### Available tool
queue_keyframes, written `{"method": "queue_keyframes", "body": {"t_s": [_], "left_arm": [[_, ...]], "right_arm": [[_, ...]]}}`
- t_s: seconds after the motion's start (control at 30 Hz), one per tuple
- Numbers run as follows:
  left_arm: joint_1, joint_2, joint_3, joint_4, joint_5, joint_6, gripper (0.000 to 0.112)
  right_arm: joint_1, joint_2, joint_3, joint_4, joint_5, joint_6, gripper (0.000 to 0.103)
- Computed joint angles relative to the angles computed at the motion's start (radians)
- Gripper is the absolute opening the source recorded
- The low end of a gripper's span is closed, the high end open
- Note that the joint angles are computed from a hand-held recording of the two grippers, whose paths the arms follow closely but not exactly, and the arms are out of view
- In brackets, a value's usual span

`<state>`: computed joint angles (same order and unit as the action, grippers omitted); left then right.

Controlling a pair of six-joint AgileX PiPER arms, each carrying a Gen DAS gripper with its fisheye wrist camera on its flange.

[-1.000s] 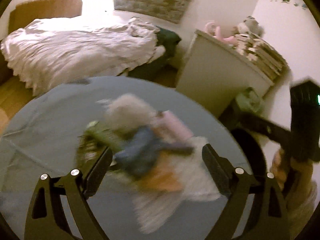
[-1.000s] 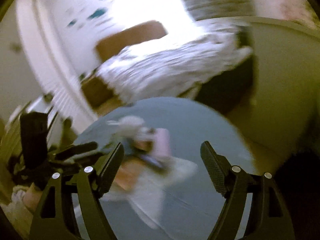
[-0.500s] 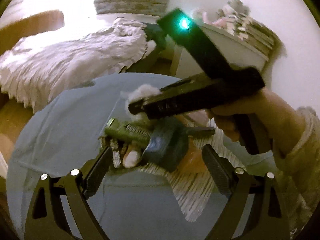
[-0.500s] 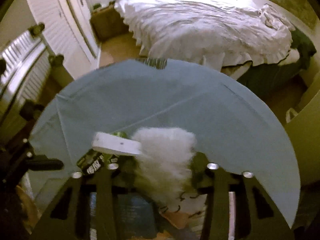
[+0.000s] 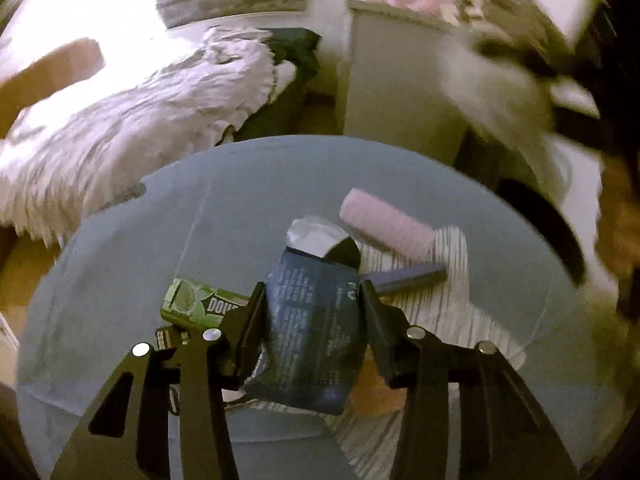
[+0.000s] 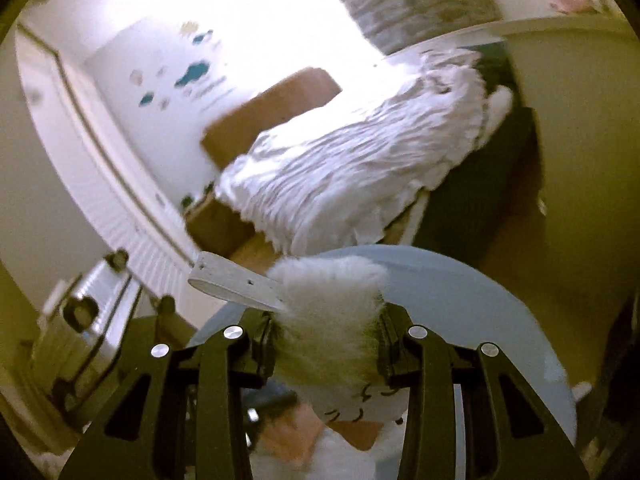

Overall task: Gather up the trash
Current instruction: 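Carry both items over the black bin and open both grippers, then grasp the green Doublemint gum pack with the right gripper while the left grasps the black battery card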

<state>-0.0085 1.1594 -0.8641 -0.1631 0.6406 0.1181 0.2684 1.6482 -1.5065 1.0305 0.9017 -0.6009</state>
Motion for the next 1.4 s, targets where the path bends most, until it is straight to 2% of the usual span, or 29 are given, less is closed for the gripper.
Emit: {"method": "queue_keyframes", "body": {"t_s": [0.13, 0.27, 0.37, 0.5, 0.6, 0.7, 0.8, 0.93, 1.1, 1.2, 1.3, 1.37, 1.4], "left_arm": [[-0.02, -0.087, 0.006, -0.024, 0.002, -0.084, 0.044], [-0.188, -0.093, -0.094, 0.057, 0.006, -0.272, 0.044], [-0.341, -0.019, -0.198, 0.131, -0.012, -0.396, 0.044], [-0.503, 0.124, -0.325, 0.197, -0.075, -0.523, 0.045], [-0.572, 0.264, -0.434, 0.138, -0.123, -0.506, 0.045], [-0.587, 0.413, -0.552, 0.005, -0.136, -0.399, 0.045], [-0.621, 0.525, -0.655, -0.029, -0.114, -0.379, 0.045], [-0.646, 0.613, -0.726, -0.035, -0.096, -0.37, 0.045], [-0.659, 0.646, -0.743, -0.035, -0.089, -0.379, 0.045], [-0.665, 0.655, -0.754, -0.022, -0.081, -0.39, 0.045], [-0.668, 0.663, -0.769, -0.019, -0.065, -0.39, 0.048], [-0.678, 0.677, -0.798, 0.031, -0.044, -0.435, 0.061], [-0.682, 0.675, -0.798, 0.052, -0.044, -0.455, 0.075]], "right_arm": [[-0.148, -0.153, 0.229, 0.123, -0.006, -0.14, 0.039], [-0.319, -0.265, 0.415, 0.227, -0.017, -0.278, 0.039], [-0.496, -0.314, 0.503, 0.274, 0.009, -0.35, 0.039], [-0.723, -0.319, 0.554, 0.311, 0.059, -0.404, 0.039], [-0.857, -0.269, 0.548, 0.31, 0.08, -0.429, 0.039], [-0.95, -0.211, 0.553, 0.323, 0.085, -0.461, 0.039], [-0.988, -0.16, 0.569, 0.353, 0.056, -0.511, 0.039], [-1.009, -0.095, 0.567, 0.431, 0.065, -0.597, 0.039], [-1.02, -0.038, 0.517, 0.41, 0.062, -0.569, 0.039], [-1.035, -0.065, 0.538, 0.398, 0.07, -0.589, 0.039], [-1.004, -0.08, 0.537, 0.384, 0.043, -0.592, 0.041], [-0.987, -0.089, 0.541, 0.375, 0.029, -0.592, 0.048], [-0.981, -0.098, 0.545, 0.372, 0.022, -0.588, 0.052]]}}
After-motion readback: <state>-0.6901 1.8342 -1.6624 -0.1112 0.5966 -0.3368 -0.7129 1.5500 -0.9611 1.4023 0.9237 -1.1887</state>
